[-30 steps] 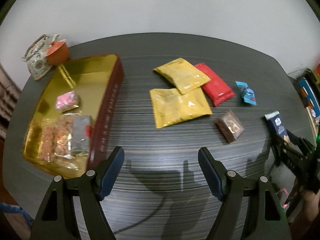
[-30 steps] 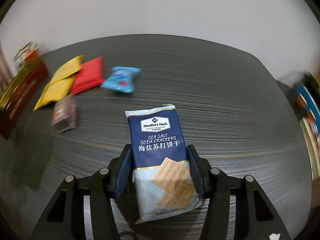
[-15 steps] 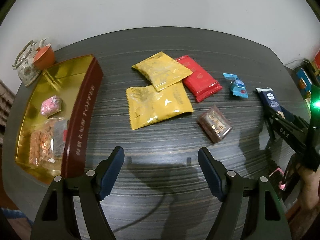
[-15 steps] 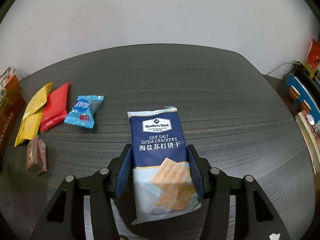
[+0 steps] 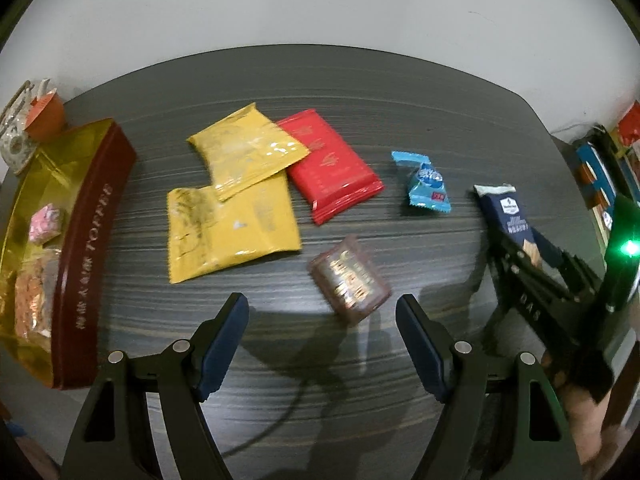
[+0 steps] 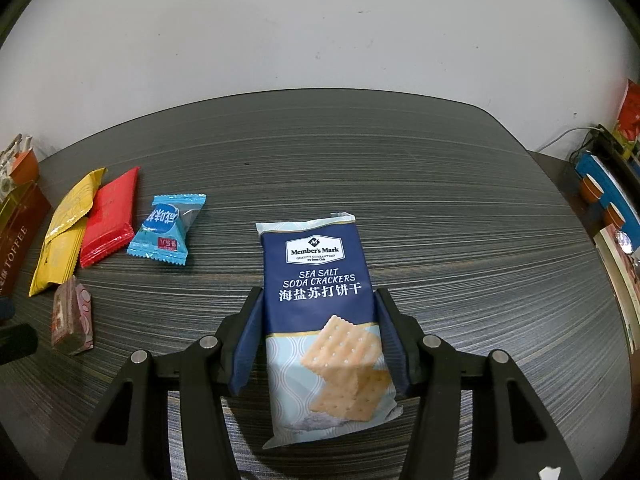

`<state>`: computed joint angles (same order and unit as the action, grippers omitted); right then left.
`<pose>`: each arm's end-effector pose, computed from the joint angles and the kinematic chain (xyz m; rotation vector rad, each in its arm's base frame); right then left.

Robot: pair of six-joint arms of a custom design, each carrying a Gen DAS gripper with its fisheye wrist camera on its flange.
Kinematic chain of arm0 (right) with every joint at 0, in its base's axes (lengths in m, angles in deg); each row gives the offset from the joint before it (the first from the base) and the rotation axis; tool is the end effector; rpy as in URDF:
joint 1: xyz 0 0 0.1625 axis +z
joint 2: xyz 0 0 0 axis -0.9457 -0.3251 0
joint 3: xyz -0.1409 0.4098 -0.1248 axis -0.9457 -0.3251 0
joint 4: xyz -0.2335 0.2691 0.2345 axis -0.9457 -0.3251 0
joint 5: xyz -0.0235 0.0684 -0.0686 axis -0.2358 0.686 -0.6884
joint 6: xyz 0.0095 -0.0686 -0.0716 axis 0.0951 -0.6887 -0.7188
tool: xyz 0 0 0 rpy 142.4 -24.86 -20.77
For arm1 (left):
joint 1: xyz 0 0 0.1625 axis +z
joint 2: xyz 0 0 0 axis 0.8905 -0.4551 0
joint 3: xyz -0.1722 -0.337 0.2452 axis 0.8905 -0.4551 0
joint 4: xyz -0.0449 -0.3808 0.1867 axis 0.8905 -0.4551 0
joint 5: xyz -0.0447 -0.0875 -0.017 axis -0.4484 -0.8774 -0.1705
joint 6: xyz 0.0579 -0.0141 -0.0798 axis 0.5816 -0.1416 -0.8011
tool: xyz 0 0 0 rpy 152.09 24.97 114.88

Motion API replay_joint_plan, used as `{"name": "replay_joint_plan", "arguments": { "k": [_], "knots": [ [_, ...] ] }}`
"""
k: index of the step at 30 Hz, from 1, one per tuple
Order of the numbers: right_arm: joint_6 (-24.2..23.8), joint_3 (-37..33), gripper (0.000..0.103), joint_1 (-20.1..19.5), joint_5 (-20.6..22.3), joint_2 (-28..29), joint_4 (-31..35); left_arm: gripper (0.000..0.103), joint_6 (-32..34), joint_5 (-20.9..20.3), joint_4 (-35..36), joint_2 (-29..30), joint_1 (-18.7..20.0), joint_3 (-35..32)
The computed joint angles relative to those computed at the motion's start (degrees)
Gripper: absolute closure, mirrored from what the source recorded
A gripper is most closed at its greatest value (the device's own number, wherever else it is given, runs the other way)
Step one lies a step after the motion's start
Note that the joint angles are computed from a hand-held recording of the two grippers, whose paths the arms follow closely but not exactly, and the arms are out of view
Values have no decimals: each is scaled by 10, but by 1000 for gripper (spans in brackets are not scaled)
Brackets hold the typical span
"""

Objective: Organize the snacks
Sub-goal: 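Grasp the small brown snack box with the left gripper while the right gripper holds the cracker bag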

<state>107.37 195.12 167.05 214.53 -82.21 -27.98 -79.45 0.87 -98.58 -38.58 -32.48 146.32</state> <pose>0.0939 -0.2572 0.0554 0.2318 -2.1553 0.8592 -0.1434 -0.3076 0.0827 0.3243 2.4633 -0.4347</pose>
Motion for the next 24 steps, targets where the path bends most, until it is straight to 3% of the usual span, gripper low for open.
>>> {"name": "replay_joint_plan", "arguments": {
  "k": [11, 19, 21, 24],
  "knots": [
    [2, -2, 51, 1, 1, -1, 4, 32, 21, 6, -51, 89, 25, -37],
    [3, -2, 50, 2, 2, -1, 6, 48, 31, 8, -46, 107, 40, -46],
    [3, -2, 50, 2, 2, -1, 6, 57, 38, 2, -56, 104, 39, -42],
    [3, -2, 50, 1, 1, -1, 6, 60, 48, 4, -56, 98, 32, -35]
  ]
}}
